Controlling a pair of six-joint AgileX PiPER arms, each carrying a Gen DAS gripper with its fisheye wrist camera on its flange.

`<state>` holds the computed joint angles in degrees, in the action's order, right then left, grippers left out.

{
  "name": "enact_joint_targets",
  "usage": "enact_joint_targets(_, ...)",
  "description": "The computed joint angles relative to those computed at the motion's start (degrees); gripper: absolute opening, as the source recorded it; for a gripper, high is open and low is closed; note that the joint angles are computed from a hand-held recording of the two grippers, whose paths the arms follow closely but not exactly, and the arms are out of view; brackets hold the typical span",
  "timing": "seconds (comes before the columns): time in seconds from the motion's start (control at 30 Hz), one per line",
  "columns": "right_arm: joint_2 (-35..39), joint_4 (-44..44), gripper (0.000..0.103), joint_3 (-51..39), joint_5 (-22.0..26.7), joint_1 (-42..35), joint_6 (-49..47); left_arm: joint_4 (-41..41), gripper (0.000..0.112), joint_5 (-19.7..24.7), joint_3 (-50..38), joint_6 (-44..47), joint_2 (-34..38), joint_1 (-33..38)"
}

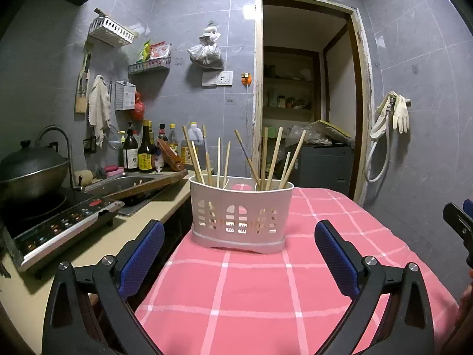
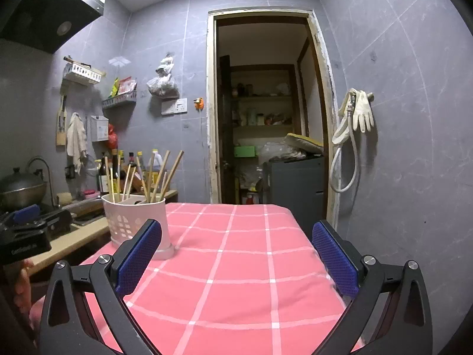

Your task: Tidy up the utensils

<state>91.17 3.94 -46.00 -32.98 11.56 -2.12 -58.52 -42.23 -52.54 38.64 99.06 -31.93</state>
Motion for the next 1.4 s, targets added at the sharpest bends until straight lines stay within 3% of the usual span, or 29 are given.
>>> enact_joint_targets(0.33,-0.2,2.7,0.103,1.5,-1.8,0.6,-2.7,-0.1,0.1,-4.3,2.9,-2.0,0.6,-2.0)
enact_joint_targets(1.4,0.0,2.9,0.103,1.8,-2.0,0.4,-2.5,0.6,0.1,-4.8,3.3,-3.0,1.1,-2.1)
